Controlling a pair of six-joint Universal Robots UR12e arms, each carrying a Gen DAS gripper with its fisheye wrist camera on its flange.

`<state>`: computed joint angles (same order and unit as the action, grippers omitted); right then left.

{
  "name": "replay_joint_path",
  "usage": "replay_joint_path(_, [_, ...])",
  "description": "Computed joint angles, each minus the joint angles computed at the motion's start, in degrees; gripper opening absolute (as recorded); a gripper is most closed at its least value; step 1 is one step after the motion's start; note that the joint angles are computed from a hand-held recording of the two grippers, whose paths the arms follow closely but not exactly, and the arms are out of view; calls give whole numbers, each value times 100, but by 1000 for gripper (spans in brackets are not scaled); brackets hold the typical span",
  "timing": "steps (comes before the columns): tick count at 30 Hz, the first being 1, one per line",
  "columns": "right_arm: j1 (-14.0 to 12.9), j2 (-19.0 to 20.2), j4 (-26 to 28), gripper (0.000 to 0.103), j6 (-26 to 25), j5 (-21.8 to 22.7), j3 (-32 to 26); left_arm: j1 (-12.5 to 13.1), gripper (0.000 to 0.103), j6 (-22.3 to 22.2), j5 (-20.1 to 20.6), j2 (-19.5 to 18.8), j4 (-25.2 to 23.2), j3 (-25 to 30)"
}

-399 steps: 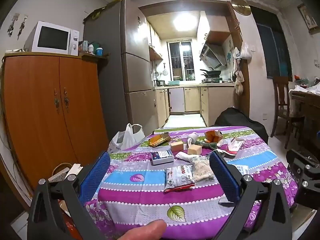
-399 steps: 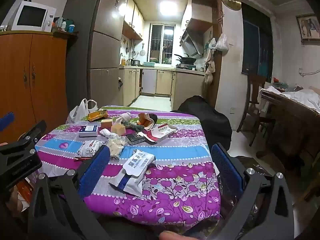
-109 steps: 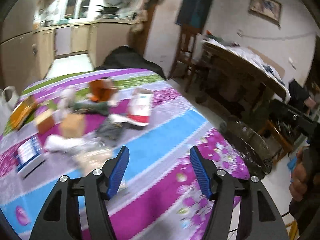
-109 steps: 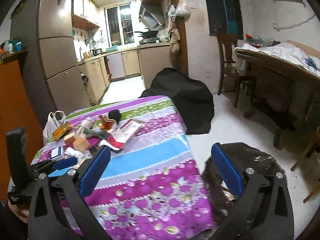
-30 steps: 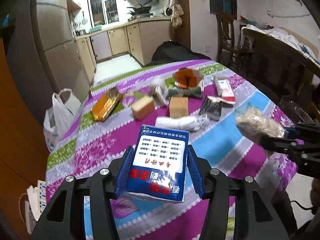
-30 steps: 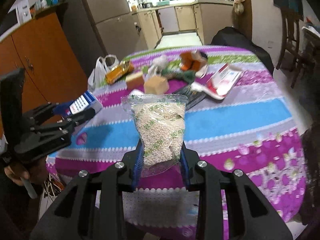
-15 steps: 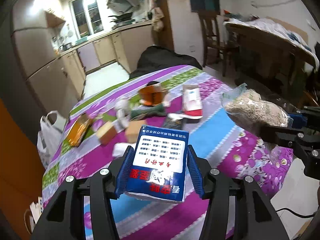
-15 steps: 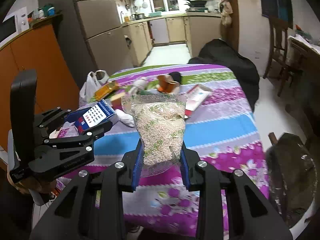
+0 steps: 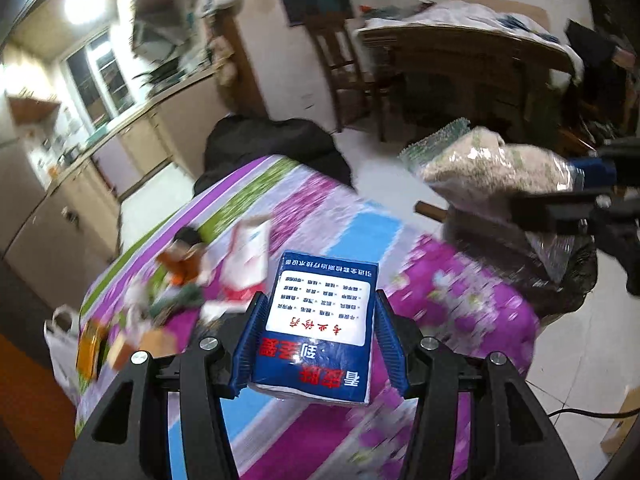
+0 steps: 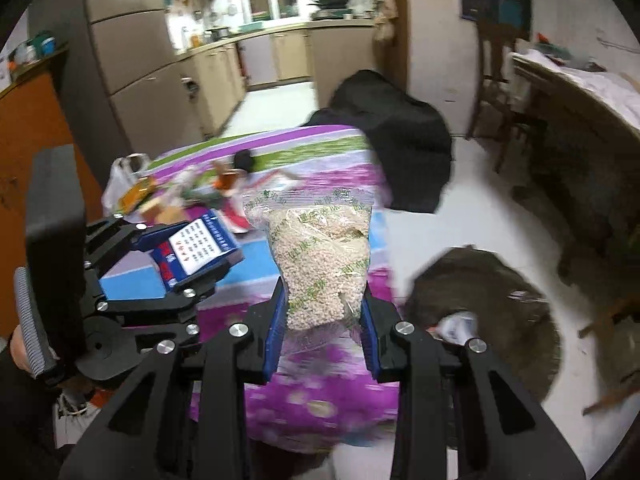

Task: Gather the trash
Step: 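Carry the box and grain bag in both tools over the black trash bag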

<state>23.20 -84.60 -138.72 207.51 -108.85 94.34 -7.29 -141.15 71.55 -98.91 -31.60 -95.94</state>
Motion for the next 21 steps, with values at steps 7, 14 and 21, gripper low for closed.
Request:
replay_joint_path(7, [-357, -494, 626, 31, 383, -211, 371, -535, 54, 209, -1, -255, -109, 336])
replay_joint_path(14, [-712, -943, 1068, 31, 722, -249, 694, -1037, 54, 484, -13, -491, -310, 635])
replay_joint_path(21, [-1033, -1224, 1335, 31, 913, -17, 877, -1439, 54, 576, -134, -734, -702, 989])
